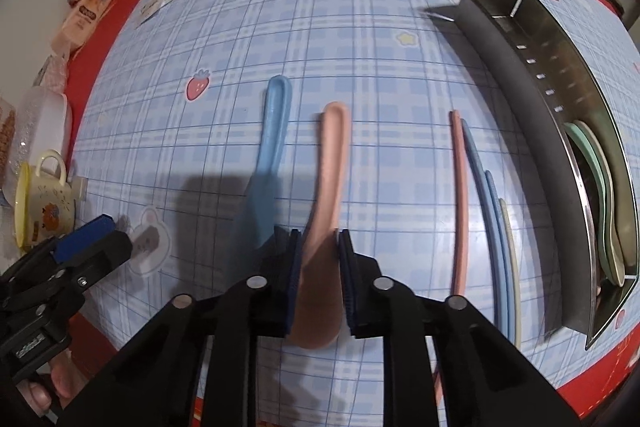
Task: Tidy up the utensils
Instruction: 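Move the right tool to the pink spoon while the left tool approaches the blue spoon, then close the right tool on the pink spoon while the left tool grips the blue spoon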
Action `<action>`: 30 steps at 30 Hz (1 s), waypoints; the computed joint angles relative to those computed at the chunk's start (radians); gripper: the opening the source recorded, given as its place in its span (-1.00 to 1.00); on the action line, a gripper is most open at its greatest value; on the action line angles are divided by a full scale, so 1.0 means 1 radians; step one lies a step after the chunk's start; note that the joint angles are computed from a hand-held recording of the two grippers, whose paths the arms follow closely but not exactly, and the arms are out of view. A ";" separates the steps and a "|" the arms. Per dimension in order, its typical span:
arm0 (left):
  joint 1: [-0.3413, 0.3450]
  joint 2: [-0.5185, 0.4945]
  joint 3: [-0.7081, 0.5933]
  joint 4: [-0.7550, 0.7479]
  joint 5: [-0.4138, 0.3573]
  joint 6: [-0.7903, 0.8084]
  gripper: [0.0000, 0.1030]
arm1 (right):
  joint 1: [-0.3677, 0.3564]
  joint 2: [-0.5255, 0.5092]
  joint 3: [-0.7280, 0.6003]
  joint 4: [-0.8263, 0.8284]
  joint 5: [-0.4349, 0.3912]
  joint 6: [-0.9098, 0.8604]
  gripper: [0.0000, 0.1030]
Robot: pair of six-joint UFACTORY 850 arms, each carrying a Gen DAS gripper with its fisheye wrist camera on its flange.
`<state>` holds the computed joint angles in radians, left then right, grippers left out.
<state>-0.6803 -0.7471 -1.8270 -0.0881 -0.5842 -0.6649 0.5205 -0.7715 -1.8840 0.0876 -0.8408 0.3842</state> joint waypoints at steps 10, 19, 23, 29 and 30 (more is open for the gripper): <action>-0.005 -0.089 -0.125 -0.058 -0.051 0.076 -0.03 | -0.007 0.066 0.091 0.007 0.049 -0.050 -0.80; 0.002 -0.060 -0.070 -0.075 -0.026 0.061 -0.03 | 0.038 0.042 0.055 -0.068 0.022 -0.066 -0.39; 0.003 -0.059 -0.061 -0.086 -0.017 0.058 -0.03 | 0.082 0.004 0.004 -0.230 -0.053 -0.040 -0.36; 0.004 -0.058 -0.057 -0.109 -0.010 0.083 -0.03 | 0.088 -0.002 0.008 -0.264 -0.073 -0.028 -0.37; 0.005 -0.063 -0.063 -0.121 -0.011 0.094 -0.04 | 0.081 0.014 0.030 -0.247 -0.053 -0.026 -0.37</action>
